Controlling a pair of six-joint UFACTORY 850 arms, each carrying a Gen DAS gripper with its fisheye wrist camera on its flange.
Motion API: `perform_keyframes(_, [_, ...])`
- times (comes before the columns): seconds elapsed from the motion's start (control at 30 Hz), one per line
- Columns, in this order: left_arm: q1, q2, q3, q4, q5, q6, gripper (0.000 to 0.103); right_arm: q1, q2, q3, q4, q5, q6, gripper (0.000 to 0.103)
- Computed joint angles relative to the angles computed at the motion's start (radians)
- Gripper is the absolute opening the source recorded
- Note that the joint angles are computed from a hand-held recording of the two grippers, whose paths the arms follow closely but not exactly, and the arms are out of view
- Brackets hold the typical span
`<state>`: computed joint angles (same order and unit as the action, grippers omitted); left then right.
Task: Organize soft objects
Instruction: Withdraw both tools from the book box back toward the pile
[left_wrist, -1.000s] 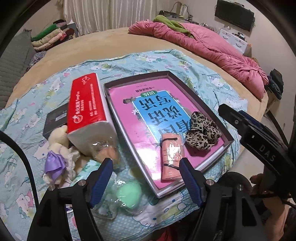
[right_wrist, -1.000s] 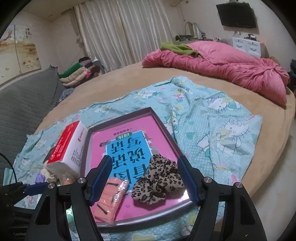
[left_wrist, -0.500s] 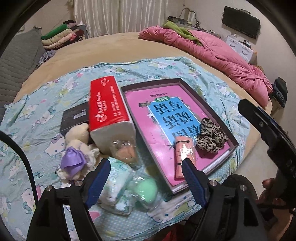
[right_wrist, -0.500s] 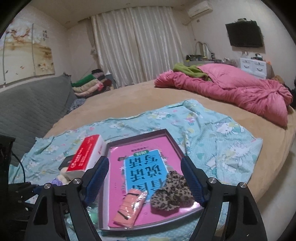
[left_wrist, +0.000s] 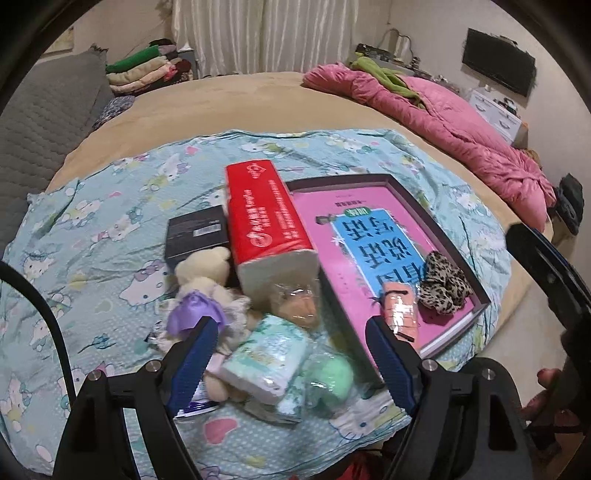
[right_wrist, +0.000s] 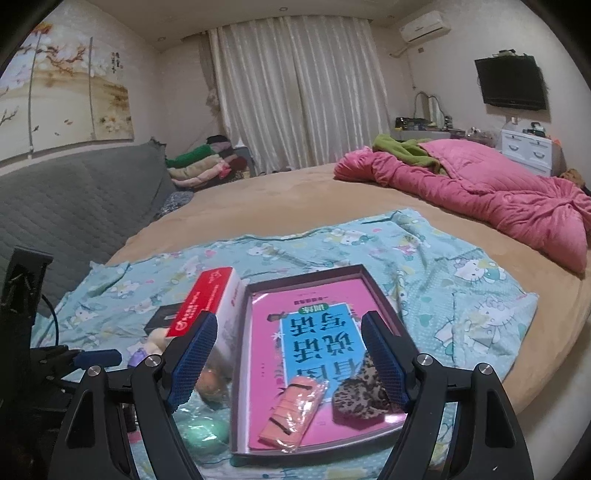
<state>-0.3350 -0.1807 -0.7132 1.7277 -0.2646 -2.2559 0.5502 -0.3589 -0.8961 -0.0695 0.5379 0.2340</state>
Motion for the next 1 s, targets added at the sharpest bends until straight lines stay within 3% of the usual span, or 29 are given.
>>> perform_keyframes(0.47, [0.100,0.120,0.081,-0.013,-0.003,-0.005,0.082,0.030,0.013,-0.012,-0.147,-0.040,0.097,0.082])
perform_keyframes(1.0, [0.214,0.191,0.143,-0.018,0.021,-0.013,0.082,0.063,-0.007,-0.038,-0.273,-0.102,0.128,0.082])
